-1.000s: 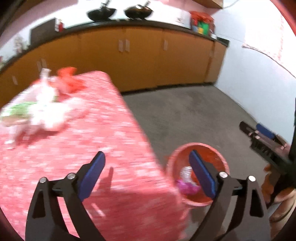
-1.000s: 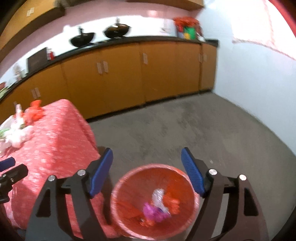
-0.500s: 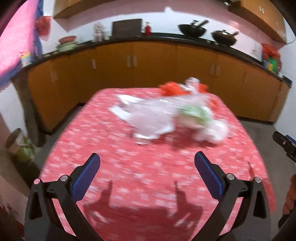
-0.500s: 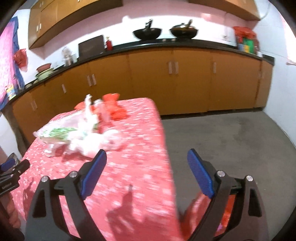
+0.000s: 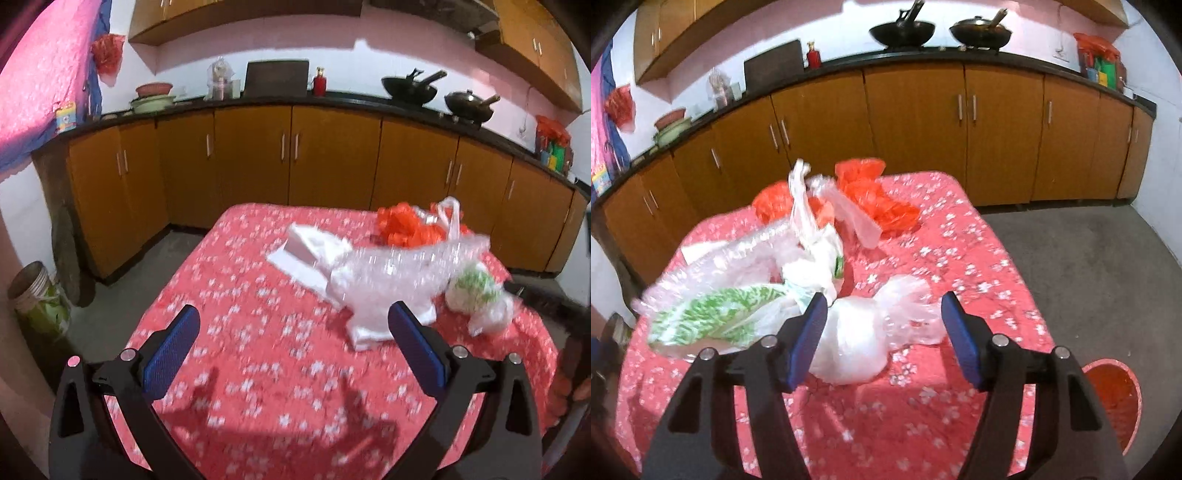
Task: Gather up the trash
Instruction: 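Grasp the bubble wrap with the left tool while the right tool grasps a white bag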
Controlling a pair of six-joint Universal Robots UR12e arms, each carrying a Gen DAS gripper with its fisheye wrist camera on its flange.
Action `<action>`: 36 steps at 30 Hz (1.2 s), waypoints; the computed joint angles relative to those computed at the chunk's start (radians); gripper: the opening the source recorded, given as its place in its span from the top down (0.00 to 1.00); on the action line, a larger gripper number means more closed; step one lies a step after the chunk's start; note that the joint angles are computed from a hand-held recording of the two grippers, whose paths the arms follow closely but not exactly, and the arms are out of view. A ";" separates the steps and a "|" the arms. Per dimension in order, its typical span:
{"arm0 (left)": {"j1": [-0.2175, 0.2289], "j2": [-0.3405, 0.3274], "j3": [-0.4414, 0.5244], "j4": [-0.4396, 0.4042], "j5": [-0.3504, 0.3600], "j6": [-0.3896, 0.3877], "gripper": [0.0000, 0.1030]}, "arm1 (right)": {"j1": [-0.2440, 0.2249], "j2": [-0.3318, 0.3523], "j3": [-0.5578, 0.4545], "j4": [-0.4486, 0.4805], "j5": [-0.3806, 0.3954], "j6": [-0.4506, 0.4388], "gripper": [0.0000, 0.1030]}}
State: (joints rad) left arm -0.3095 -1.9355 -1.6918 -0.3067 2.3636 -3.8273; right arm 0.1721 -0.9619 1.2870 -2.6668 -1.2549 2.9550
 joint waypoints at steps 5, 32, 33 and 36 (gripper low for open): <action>0.021 -0.020 0.023 0.101 -0.062 0.068 0.07 | -0.004 -0.003 0.013 0.031 0.028 -0.046 0.82; 0.060 -0.076 0.120 -0.143 -0.323 0.079 0.85 | -0.042 -0.034 0.061 -0.008 0.084 -0.038 0.88; 0.059 -0.070 0.113 -0.134 -0.320 0.074 0.85 | -0.044 -0.037 0.064 -0.015 0.090 -0.033 0.88; 0.056 -0.050 0.092 -0.107 -0.311 0.068 0.86 | -0.052 -0.047 0.072 -0.036 0.102 -0.025 0.89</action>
